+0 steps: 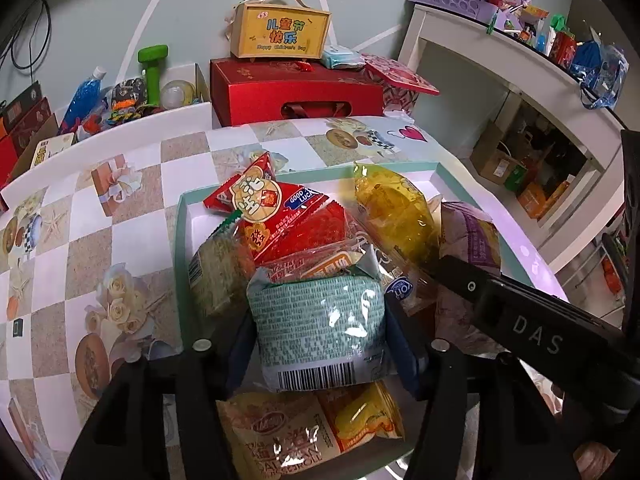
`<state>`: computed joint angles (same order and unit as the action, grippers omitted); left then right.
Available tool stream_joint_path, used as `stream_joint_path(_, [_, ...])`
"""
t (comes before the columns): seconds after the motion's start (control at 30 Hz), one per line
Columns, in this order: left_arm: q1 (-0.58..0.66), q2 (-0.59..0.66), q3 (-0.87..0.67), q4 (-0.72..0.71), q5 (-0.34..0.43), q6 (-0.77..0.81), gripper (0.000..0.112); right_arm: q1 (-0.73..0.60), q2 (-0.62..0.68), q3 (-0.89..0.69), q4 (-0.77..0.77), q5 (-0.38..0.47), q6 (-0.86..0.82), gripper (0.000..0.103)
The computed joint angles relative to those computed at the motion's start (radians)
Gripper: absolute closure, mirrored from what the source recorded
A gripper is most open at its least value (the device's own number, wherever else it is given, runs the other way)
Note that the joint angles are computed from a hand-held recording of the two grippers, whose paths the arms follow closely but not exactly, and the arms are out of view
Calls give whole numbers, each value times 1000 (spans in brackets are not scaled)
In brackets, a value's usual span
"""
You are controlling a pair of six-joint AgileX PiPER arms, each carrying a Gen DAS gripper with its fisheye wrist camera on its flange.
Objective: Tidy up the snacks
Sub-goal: 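Release the green-striped packet with left tool while right tool drops the pink bag in the tray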
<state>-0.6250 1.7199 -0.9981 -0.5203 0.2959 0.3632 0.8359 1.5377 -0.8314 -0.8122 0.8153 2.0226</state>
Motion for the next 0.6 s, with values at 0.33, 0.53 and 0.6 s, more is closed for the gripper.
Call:
stream_joint_path(0.33, [27,-114,63,4,36,-8,37,43,-20,-41,18,98,-34,32])
stream_joint_path(0.53, [55,-190,105,140,30,-136,36,53,0,-70,25,110,-62,32])
stream_joint_path(0.6, [71,-199,115,173,27,-165,35,50,12,-80,35,104,-79,31])
